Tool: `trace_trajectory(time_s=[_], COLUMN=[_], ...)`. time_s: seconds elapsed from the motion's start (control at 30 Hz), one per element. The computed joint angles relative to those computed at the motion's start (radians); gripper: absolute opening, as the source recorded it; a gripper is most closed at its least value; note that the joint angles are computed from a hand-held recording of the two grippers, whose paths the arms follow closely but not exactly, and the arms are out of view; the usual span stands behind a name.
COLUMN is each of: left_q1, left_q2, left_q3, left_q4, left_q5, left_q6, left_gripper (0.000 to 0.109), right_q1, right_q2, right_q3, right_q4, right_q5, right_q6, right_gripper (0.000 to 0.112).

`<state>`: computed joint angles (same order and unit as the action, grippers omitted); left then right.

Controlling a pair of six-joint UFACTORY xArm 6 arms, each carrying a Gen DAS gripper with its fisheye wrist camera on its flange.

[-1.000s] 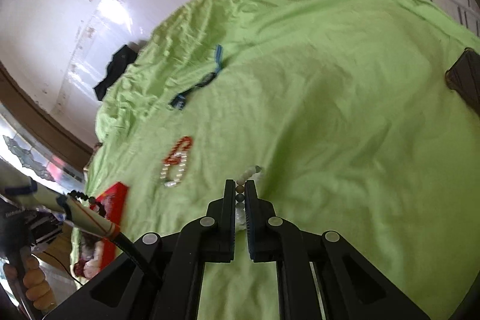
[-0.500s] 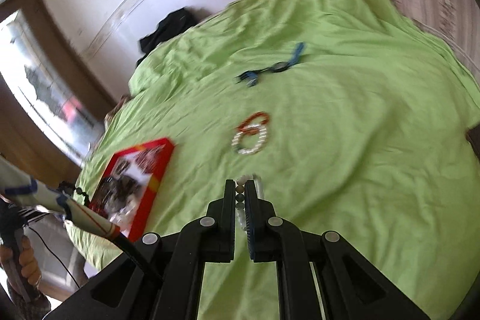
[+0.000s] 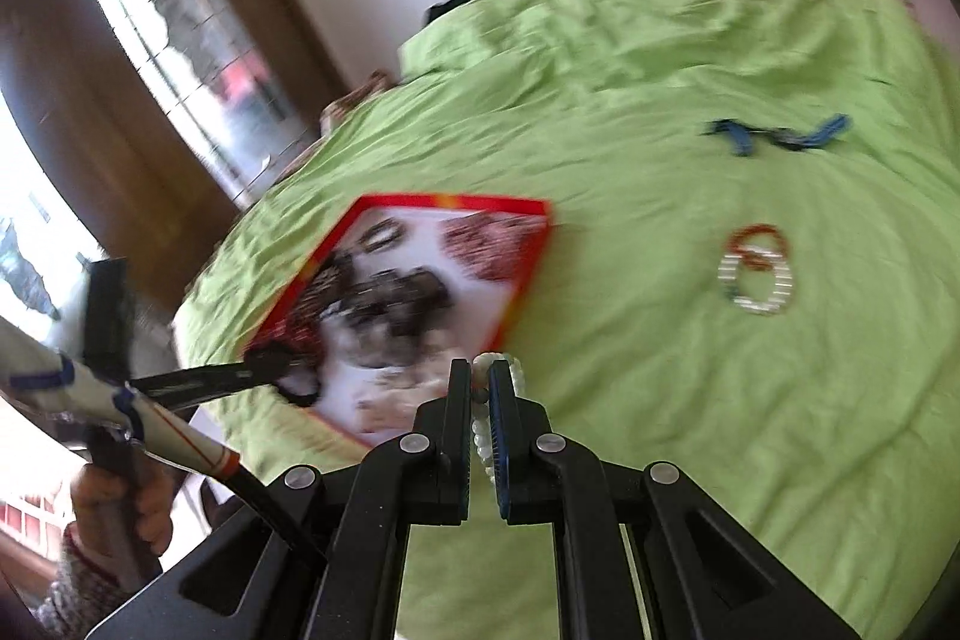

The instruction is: Organize jewelry

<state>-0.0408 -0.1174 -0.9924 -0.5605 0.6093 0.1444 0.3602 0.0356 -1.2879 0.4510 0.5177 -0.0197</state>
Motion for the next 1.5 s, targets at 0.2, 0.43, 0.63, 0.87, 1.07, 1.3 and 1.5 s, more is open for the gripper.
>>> trace_trajectory(time_s=[0.2, 0.43, 0.63, 0.87, 1.07, 1.3, 1.5], left_q1=[0.026, 0.061, 0.065, 0.038, 0.011, -0.029, -0.060], left_q2=[0.049, 0.068, 0.031, -0.048, -0.132, -0.218, -0.256], left_q3=[-0.007, -0.009, 0.010, 0.054, 0.106, 0.159, 0.187], left_q4=[0.120, 0.097, 0.066, 0.146, 0.336, 0.604, 0.824], left_q5=[-0.047, -0.055, -0.072, -0.108, -0.162, -0.177, -0.171], left_q6=[-0.065, -0.049, -0.024, -0.092, -0.233, -0.438, -0.617], left_gripper=[0.007, 0.007, 0.007, 0.033, 0.044, 0.046, 0.047], right_q1=[0.072, 0.135, 0.135, 0.123, 0.121, 0.101, 0.068], right_q2=[0.156, 0.373, 0.457, 0.393, 0.287, 0.135, 0.055], right_q3=[-0.200, -0.442, -0.490, -0.410, -0.292, -0.092, 0.017], right_q4=[0.146, 0.124, 0.057, 0.060, 0.040, -0.023, -0.062], right_q5=[0.104, 0.186, 0.236, 0.214, 0.153, 0.070, 0.044], right_q6=[-0.089, -0.070, -0.018, -0.025, -0.036, 0.015, 0.072], right_gripper=[0.007, 0.007, 0.008, 0.038, 0.041, 0.041, 0.041])
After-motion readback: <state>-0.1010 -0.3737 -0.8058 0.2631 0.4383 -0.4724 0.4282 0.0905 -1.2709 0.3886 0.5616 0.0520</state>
